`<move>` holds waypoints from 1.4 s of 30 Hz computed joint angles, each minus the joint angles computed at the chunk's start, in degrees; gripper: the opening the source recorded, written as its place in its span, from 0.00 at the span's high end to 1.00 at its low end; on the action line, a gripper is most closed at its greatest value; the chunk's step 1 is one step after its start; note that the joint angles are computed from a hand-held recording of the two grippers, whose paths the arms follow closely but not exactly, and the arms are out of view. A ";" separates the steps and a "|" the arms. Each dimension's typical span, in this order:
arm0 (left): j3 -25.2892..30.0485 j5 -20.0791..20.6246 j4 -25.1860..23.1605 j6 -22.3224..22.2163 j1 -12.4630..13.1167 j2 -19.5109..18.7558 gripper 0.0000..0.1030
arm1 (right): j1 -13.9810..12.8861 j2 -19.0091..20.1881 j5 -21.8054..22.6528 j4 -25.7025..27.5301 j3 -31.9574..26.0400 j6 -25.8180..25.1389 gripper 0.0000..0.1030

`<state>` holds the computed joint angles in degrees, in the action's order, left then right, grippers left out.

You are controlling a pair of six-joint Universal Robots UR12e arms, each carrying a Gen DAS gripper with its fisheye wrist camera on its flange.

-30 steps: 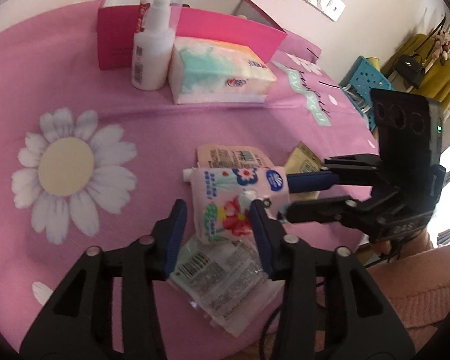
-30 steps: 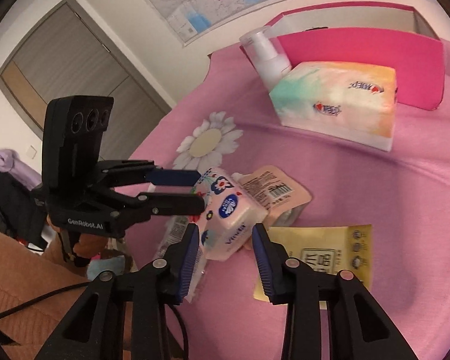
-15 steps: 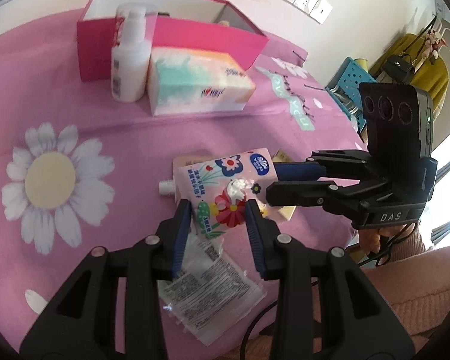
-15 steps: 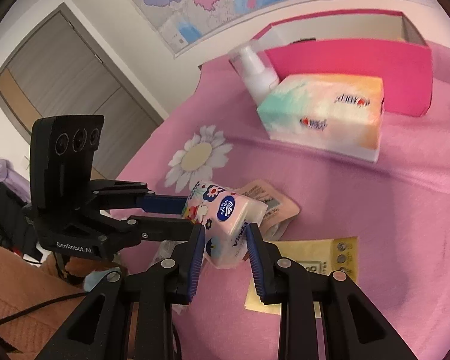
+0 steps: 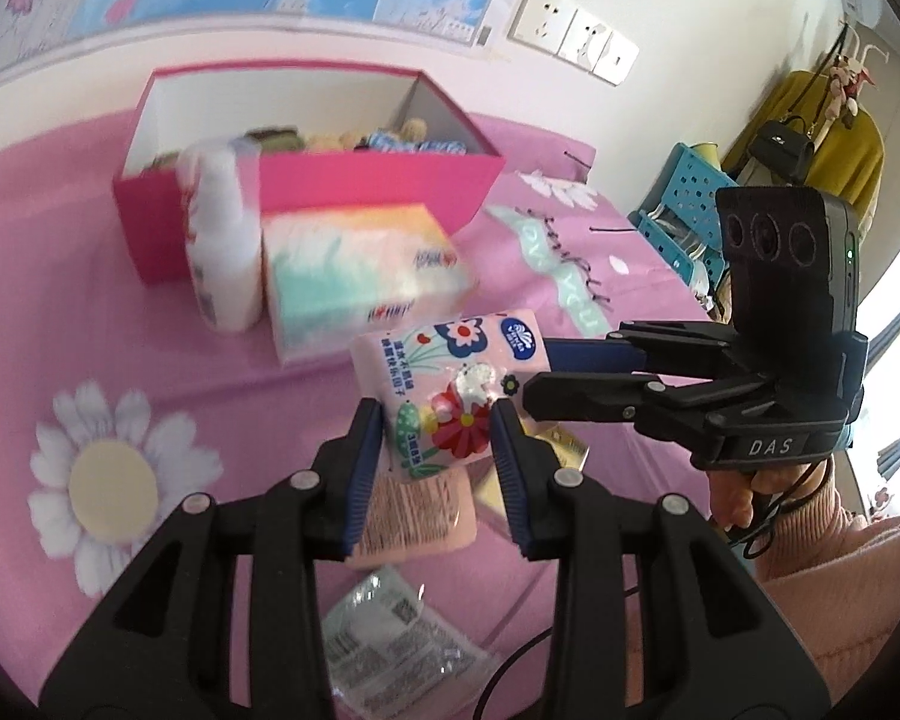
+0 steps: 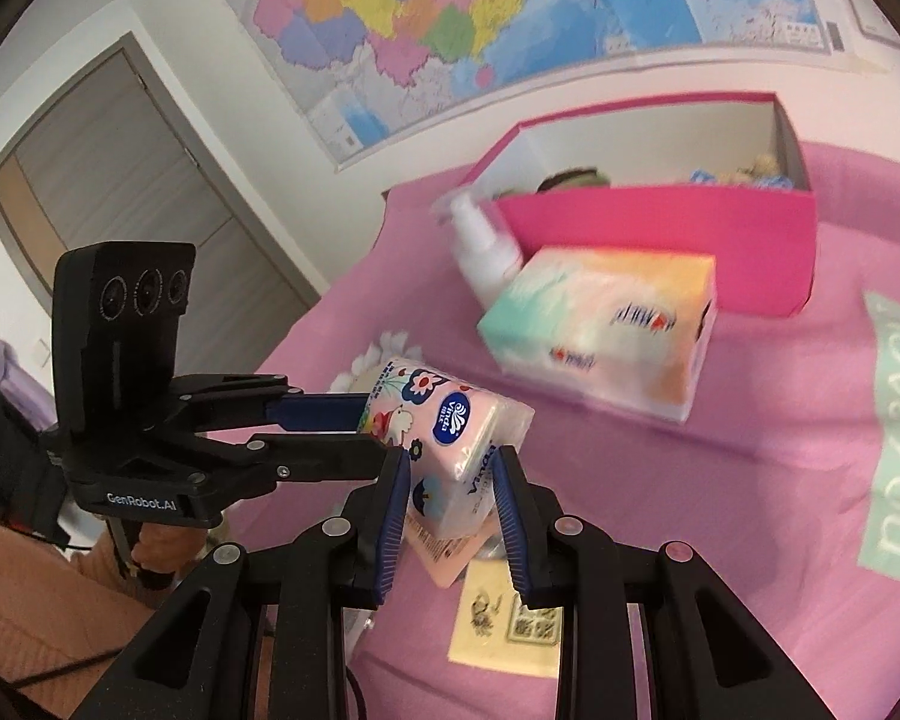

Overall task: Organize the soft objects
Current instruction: 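Lower the floral tissue pack into the pink box and release it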

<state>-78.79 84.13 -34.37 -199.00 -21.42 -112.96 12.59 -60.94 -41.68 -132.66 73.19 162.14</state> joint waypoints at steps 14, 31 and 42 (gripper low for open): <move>7.55 2.82 -1.19 3.87 0.01 -3.50 0.62 | -1.10 1.97 -0.68 -6.79 -3.53 5.29 0.72; 16.86 7.87 -4.09 5.64 0.89 -8.26 0.62 | -0.84 8.04 -1.52 -8.20 -14.52 9.74 0.72; 23.17 10.13 -8.85 5.48 0.91 -11.97 0.62 | -0.35 12.84 -3.76 -5.50 -22.68 11.72 0.72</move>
